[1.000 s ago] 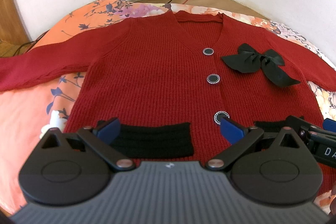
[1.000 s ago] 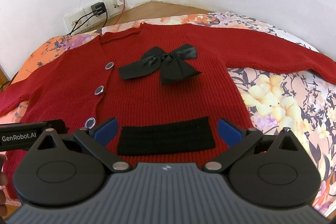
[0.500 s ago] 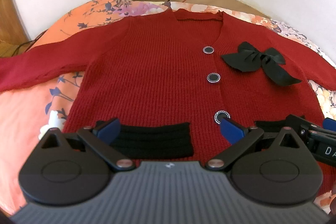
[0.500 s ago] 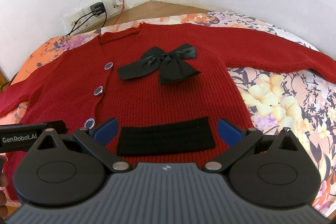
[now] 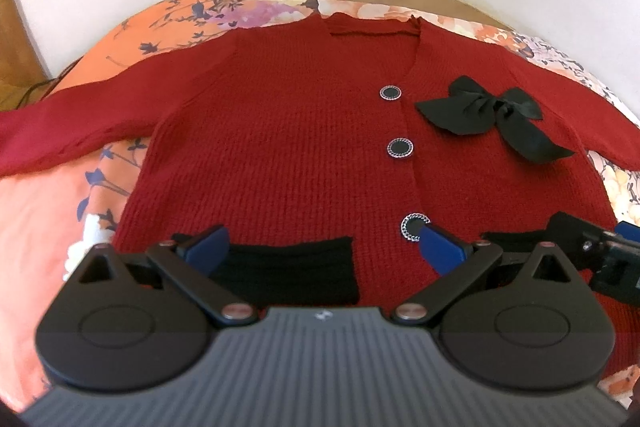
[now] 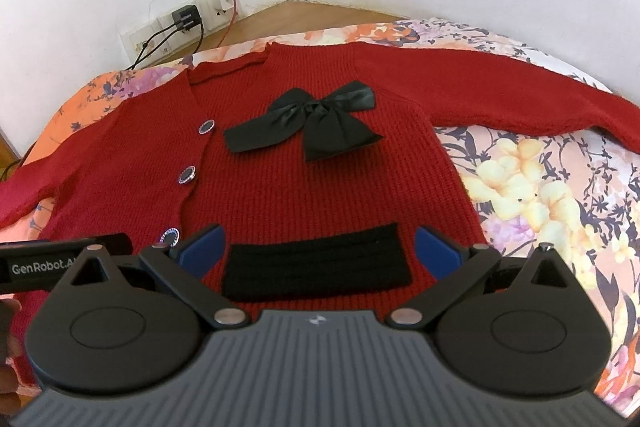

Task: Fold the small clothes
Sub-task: 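Move the right tool to the black-cuffed sleeve and grasp it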

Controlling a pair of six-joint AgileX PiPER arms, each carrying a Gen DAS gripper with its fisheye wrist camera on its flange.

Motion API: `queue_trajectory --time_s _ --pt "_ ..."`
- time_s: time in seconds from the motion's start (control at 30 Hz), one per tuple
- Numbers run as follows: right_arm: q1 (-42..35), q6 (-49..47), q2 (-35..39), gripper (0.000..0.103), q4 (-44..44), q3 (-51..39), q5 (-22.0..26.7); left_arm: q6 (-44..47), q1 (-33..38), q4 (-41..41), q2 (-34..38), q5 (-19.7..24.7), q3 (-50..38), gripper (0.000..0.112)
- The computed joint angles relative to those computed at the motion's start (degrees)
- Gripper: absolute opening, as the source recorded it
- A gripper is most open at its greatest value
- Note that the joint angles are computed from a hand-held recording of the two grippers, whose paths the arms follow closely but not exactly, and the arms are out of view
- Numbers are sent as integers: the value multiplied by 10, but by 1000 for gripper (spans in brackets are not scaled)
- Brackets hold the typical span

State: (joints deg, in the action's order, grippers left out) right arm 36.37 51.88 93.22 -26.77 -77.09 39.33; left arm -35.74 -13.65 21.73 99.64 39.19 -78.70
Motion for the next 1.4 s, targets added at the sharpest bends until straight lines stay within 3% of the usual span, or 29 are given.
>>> queue_trajectory --time_s 0.3,0.7,0.77,1.03,1.4 --pt "-74 -84 -36 103 96 39 -69 -7 -9 9 17 11 -36 103" --pt "-278 -247 -73 103 262 98 -141 6 -27 -29 74 46 -118 103" --pt "-310 -274 -68 103 286 99 -148 0 -32 -28 87 56 -134 103" --pt "-453 -507 -17 103 514 77 -154 -5 -47 -26 136 79 -181 103" --pt "-516 -550 72 103 597 19 -154 -3 -58 -18 170 99 -203 103"
